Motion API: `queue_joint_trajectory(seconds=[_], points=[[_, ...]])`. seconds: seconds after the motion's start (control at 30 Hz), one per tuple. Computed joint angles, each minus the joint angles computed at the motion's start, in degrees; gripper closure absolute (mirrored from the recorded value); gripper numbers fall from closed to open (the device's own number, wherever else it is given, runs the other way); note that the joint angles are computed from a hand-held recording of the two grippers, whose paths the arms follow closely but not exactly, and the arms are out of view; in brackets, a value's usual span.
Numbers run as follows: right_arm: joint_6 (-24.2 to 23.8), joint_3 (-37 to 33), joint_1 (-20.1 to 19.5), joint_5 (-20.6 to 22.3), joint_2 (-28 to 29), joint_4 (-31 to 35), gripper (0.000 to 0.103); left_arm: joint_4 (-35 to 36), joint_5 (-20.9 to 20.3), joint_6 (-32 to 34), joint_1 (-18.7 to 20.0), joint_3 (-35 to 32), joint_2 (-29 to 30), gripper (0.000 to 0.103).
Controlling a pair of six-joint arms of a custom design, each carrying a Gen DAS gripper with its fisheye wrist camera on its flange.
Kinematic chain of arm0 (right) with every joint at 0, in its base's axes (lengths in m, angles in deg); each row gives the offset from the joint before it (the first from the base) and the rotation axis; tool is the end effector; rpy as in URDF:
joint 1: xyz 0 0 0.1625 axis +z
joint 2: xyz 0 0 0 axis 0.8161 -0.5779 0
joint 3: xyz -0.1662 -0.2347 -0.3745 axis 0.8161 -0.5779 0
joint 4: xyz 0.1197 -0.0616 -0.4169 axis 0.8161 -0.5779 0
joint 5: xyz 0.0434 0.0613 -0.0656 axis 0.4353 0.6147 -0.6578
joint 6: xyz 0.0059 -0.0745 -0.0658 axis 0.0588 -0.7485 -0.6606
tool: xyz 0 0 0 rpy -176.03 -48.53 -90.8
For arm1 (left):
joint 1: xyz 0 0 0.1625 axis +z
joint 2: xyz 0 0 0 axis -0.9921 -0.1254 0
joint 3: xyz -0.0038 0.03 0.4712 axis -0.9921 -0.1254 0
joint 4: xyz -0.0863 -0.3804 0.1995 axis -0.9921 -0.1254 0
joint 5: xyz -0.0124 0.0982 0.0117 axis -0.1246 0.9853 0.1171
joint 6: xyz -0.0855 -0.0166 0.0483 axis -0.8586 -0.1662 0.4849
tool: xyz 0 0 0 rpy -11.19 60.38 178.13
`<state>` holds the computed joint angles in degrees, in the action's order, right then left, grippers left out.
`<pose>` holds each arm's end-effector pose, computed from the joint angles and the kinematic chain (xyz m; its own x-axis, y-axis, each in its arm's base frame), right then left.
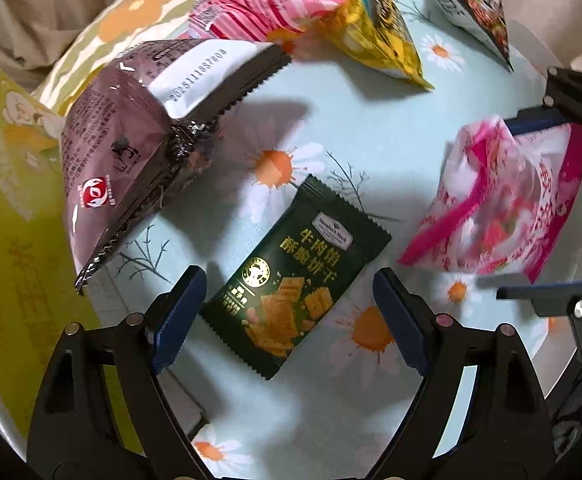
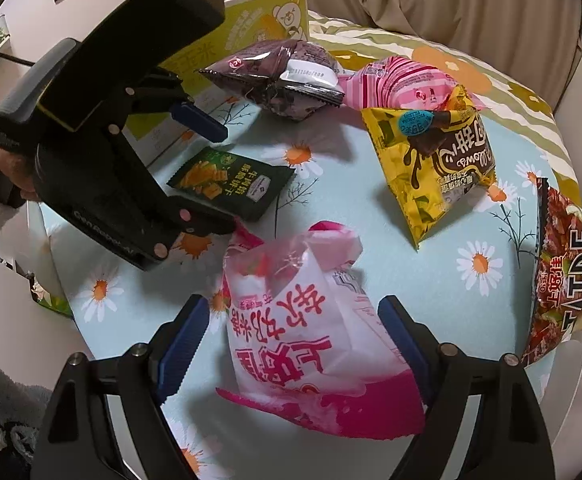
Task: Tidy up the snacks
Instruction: 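Grasp the green cracker packet with the left tool while the right tool grasps the pink bag, then carry both packets over the box and release them inside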
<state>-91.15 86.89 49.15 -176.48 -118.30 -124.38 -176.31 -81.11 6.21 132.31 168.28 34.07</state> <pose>0.2118 -0.4795 0.1705 -0.7109 -0.5002 0.4943 -0.6098 0.7886 -0.0790 -0.2546 -0.5983 0.1051 -0.3807 0.7552 -0.5336 0.6690 0.6233 0.4049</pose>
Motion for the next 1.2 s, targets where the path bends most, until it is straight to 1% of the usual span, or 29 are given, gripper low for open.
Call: queue_joint_trajectory(seconds=[0.07, 0.13, 0.2, 0.27, 0.3, 0.33, 0.37, 0.4, 0.43, 0.5, 0.53, 0.6, 0.67, 0.73, 0.87, 1.0, 1.13, 1.2], points=[[0.04, 0.24, -0.03, -0.04, 0.10, -0.22, 0.019, 0.00, -0.03, 0.57, -0.64, 0.90, -0.57, 0.019], [0.38, 0.28, 0.07, 0.25, 0.12, -0.24, 0.027, -0.57, 0.47, 1.62, -0.89, 1.06, -0.55, 0.019], [1.00, 0.27, 0.06, 0.41, 0.17, -0.08, 0.029, -1.35, 0.22, 1.67, -1.67, 2.26, -1.10, 0.019], [1.53, 0.40, 0.14, 0.20, 0.16, -0.27, 0.030, -2.50, -0.39, 3.26, -1.54, 2.31, -1.03, 0.019], [1.67, 0.44, 0.17, 0.15, 0.19, -0.41, 0.032, -2.98, -0.66, 4.04, -1.48, 2.50, -1.18, 0.021], [1.83, 0.42, 0.19, 0.06, 0.25, -0.44, 0.033, -3.40, -1.85, 5.44, -1.14, 2.34, -1.31, 0.030], [1.99, 0.39, 0.16, 0.01, 0.28, -0.44, 0.034, -2.98, -3.16, 5.97, -0.78, 1.88, -1.36, 0.037], [2.19, 0.34, 0.12, 0.01, 0.30, -0.33, 0.036, -2.37, -4.48, 5.86, -0.66, 1.77, -1.60, 0.048], [2.35, 0.18, -0.01, 0.12, 0.32, -0.02, 0.040, -2.21, -5.35, 5.24, -1.09, 2.50, -2.15, 0.056], [2.67, 0.05, -0.36, 0.92, 0.20, 0.53, 0.045, -2.88, -4.84, 5.07, -1.85, 3.69, -2.60, 0.062], [2.87, -0.01, -0.44, 1.02, 0.23, 0.58, 0.049, -3.58, -3.83, 5.00, -2.45, 4.44, -2.71, 0.062], [2.96, 0.07, -0.41, 0.93, 0.21, 0.36, 0.055, -3.67, -3.07, 3.50, -2.89, 4.85, -2.72, 0.063], [3.01, 0.26, -0.42, 0.99, -0.02, 0.14, 0.057, -3.32, -2.84, 1.85, -3.33, 5.21, -2.93, 0.063], [3.22, 0.35, -0.51, 1.28, -0.49, 0.28, 0.062, -4.22, -2.43, 0.73, -4.29, 6.58, -3.62, 0.063], [3.75, 0.60, -0.49, 1.75, -2.20, 0.73, 0.063, -4.67, -2.19, -4.23, -5.86, 7.80, -5.47, 0.063], [4.30, 0.55, 0.57, 1.32, -4.31, 1.86, 0.063, -4.87, -2.01, -8.49, -7.35, 7.90, -7.89, 0.063], [5.31, -0.33, 2.59, 1.83, -7.19, 4.27, 0.063, -4.02, -0.55, -15.58, -9.78, 7.87, -11.39, 0.063], [5.15, -1.51, 3.75, 2.17, -8.01, 5.39, 0.063, -3.90, 1.00, -18.71, -10.88, 7.79, -12.81, 0.063]])
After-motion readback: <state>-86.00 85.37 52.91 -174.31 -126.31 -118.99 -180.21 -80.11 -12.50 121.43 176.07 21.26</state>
